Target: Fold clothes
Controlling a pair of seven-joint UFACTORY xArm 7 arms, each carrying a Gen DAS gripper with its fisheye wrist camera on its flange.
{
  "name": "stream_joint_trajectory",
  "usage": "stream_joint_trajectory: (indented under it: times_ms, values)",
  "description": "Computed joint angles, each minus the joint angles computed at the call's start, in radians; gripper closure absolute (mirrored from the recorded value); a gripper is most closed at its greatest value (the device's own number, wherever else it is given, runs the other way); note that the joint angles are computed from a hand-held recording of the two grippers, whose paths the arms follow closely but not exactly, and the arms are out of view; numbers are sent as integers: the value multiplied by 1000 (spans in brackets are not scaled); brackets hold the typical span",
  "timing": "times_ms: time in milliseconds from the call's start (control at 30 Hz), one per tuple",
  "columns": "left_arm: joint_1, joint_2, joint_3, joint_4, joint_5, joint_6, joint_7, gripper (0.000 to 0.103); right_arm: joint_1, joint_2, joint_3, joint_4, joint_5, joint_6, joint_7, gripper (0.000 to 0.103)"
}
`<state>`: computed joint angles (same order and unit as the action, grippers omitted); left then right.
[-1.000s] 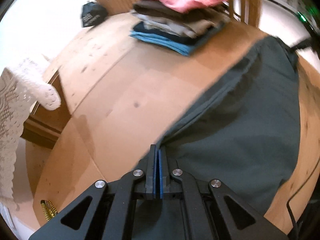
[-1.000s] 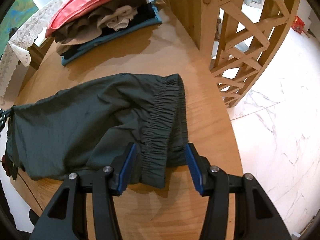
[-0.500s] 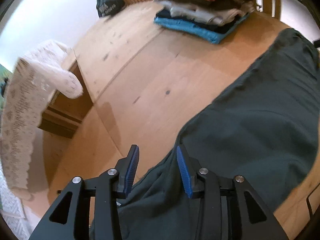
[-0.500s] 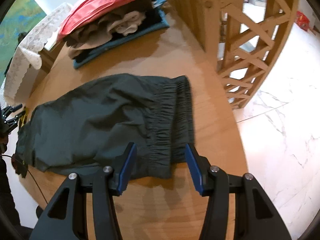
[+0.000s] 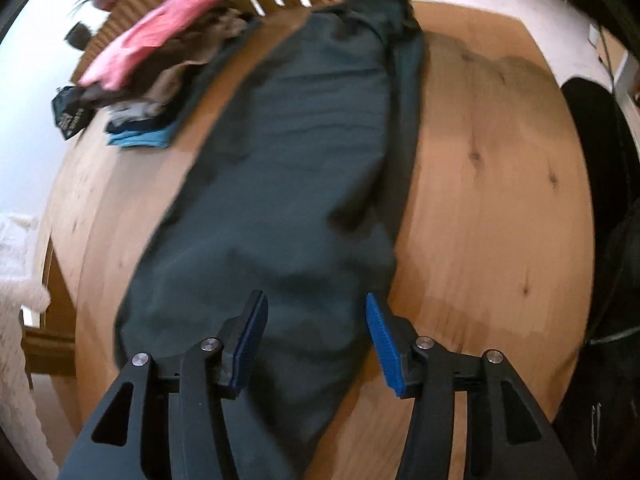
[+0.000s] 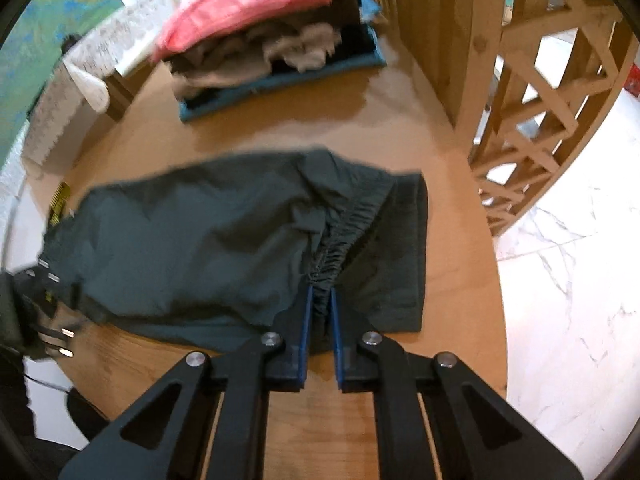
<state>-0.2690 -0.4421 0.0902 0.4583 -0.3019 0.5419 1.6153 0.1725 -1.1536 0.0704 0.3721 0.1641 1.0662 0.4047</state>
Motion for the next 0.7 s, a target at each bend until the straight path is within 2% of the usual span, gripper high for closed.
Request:
stream_joint_trajectory:
  times_ms: [67,167,300,367,433,500,533,600,700]
  values:
    - [3,37,-21,9,13,-24,-25,56,-14,-2,1,34,-21,10,-3,95]
    - [31,100,-33,74,29,25,-95,100,-28,-13,-11,73,-27,18,-4,96]
    - [69,135,5,213,-51,217,-117,99,-52,-37,-39,85,-26,14,-9,96]
    - [93,132,11,241,-70,262,-96,99,-68,-24,-39,78,-40,41,-16,96]
    - [119,143,5,264,-61,303,-92,93,-76,17,-34,63,-41,77,-13,95]
    - [142,138,-18,240,-29,276,-108,76,-72,54,-40,41,-25,108,-10,91]
    - [146,137,-27,226,-18,255,-112,74,-70,66,-42,31,-20,122,-10,88]
    - [144,127,-23,218,-28,255,-93,74,-80,54,-30,23,-32,134,-5,75]
    - [140,106,-13,216,-45,272,-61,73,-121,10,-1,32,-83,139,24,73]
